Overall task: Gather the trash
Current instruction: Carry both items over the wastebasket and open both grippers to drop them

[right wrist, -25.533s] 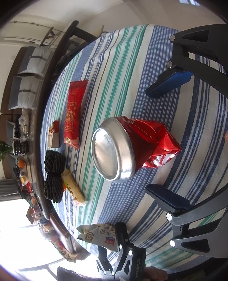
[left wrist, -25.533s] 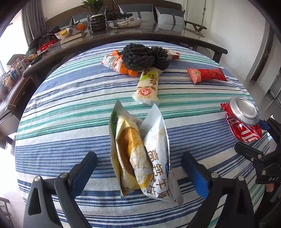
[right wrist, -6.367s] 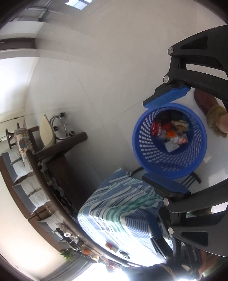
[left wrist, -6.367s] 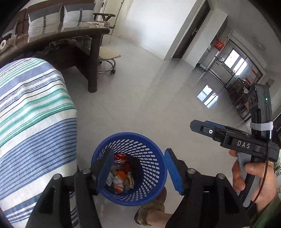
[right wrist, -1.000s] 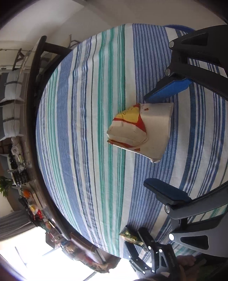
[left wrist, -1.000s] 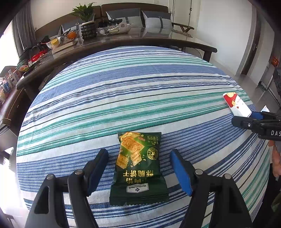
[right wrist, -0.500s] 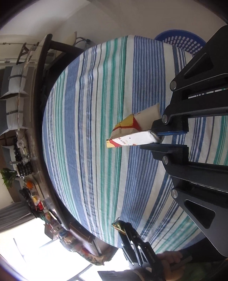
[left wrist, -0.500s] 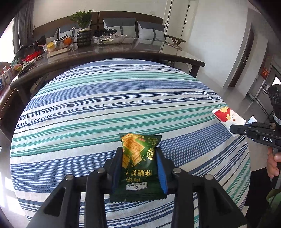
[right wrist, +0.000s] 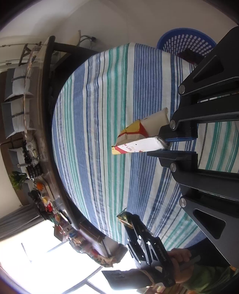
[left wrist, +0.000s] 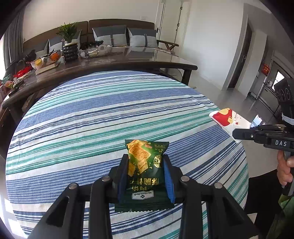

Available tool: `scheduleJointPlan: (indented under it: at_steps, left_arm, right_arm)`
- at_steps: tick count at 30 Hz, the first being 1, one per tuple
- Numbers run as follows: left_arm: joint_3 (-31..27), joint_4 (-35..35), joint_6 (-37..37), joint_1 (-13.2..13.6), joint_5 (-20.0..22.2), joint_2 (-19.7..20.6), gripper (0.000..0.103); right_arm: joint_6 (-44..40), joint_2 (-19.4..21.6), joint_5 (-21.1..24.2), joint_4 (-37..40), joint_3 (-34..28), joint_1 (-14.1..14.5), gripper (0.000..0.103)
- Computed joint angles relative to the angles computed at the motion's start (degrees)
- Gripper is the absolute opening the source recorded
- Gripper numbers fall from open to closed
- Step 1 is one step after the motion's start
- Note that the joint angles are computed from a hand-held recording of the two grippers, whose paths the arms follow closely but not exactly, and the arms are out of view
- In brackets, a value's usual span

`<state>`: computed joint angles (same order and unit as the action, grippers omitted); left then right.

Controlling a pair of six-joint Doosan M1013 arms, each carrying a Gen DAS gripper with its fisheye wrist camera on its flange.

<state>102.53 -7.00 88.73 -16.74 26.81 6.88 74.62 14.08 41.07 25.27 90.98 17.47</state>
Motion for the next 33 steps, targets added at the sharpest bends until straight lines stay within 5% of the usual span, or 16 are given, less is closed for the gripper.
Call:
scheduleJointPlan:
  at_steps: [13, 22, 33]
  left_arm:
    - [-3.8, -4.8, 2.0, -5.1, 1.9, 2.4, 0.035]
    - [-12.0, -17.0, 14.0, -12.7, 6.5, 7.7, 0.035]
    - [-22.6, -14.8, 10.7, -18.8, 13.3, 19.6, 0.035]
  right_arm:
    - [-4.0, -3.4, -1.2, 6.4, 3.8, -4.9, 0.006]
    - [2.2, -6.5, -0.1, 2.2, 7.9, -13.8, 0.006]
    - [6.2, -3.1, 2.7, 8.2, 11.7, -23.6, 0.006]
